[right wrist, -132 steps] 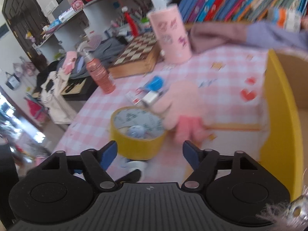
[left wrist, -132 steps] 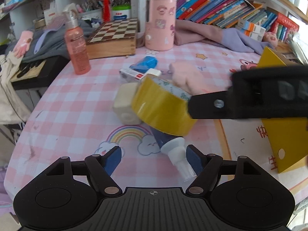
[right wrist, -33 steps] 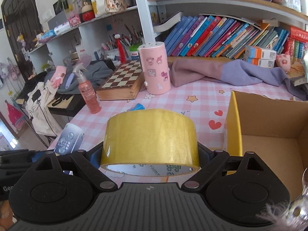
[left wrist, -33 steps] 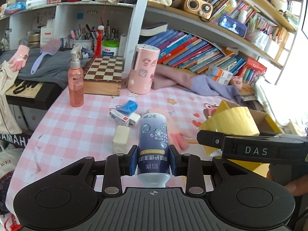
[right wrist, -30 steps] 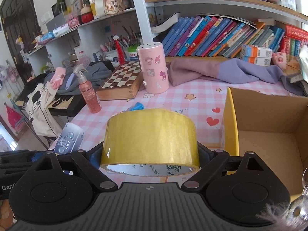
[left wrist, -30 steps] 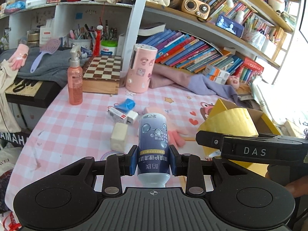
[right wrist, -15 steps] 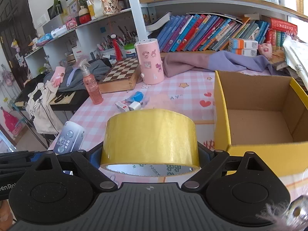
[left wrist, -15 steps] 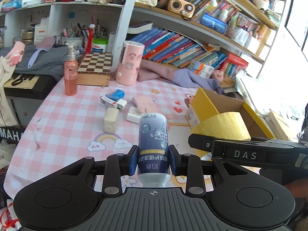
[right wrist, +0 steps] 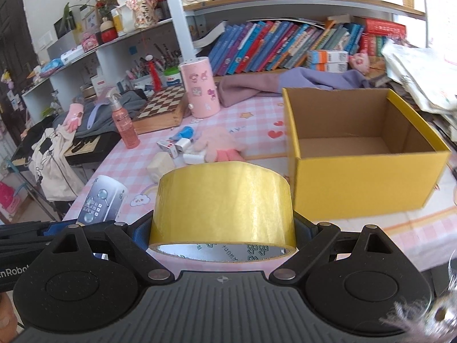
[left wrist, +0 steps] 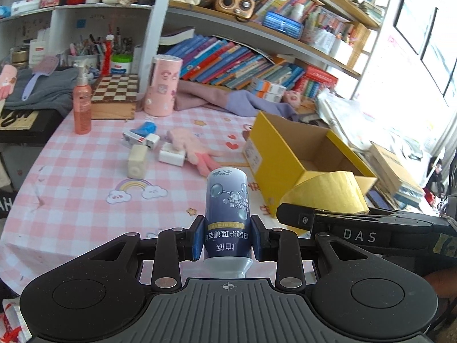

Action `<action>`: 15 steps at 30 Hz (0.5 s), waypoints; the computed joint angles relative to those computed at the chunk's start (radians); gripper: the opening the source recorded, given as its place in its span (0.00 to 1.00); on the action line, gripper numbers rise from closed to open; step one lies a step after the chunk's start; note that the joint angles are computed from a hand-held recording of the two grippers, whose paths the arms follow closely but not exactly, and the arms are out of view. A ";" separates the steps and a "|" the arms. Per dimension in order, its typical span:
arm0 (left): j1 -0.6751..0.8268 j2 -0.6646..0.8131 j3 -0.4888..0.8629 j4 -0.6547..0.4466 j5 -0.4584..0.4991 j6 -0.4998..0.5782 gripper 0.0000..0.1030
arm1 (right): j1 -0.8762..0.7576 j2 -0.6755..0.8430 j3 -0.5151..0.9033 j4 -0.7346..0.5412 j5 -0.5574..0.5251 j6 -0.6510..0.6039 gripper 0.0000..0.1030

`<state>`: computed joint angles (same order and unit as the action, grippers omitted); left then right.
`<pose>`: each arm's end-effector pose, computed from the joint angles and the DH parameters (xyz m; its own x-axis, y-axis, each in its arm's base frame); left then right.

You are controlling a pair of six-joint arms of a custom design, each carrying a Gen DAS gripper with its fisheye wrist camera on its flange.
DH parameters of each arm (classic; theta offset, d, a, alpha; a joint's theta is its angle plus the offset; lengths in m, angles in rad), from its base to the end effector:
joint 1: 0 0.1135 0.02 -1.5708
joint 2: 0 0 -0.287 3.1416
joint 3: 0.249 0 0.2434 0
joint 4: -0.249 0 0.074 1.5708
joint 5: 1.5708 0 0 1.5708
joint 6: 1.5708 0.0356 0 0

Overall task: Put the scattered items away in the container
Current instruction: 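Carry the tape roll and tube with both tools over the yellow box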

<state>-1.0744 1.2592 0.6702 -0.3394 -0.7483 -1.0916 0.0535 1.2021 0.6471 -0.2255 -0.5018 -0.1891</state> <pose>0.1268 -0.1832 0.2254 -0.5754 -0.3032 -0.7596 -0.1308 0.9509 -0.2805 0.2222 0.0290 0.2339 -0.6171 -0.1981 -0.7615 -0.5133 0.8348 0.1989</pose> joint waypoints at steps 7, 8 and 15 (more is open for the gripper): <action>-0.054 0.034 0.012 0.041 0.011 0.024 0.31 | -0.121 -0.094 -0.051 -0.064 -0.032 -0.029 0.88; -0.059 0.039 0.014 0.050 0.014 0.033 0.31 | -0.138 -0.105 -0.056 -0.074 -0.036 -0.034 0.88; -0.069 0.083 0.034 0.118 0.048 0.091 0.30 | -0.247 -0.148 -0.066 -0.129 -0.066 -0.074 0.88</action>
<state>-1.1434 1.3418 0.7038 -0.2215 -0.7006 -1.0002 -0.1936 1.0544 0.5814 -0.3540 -0.5674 -0.2635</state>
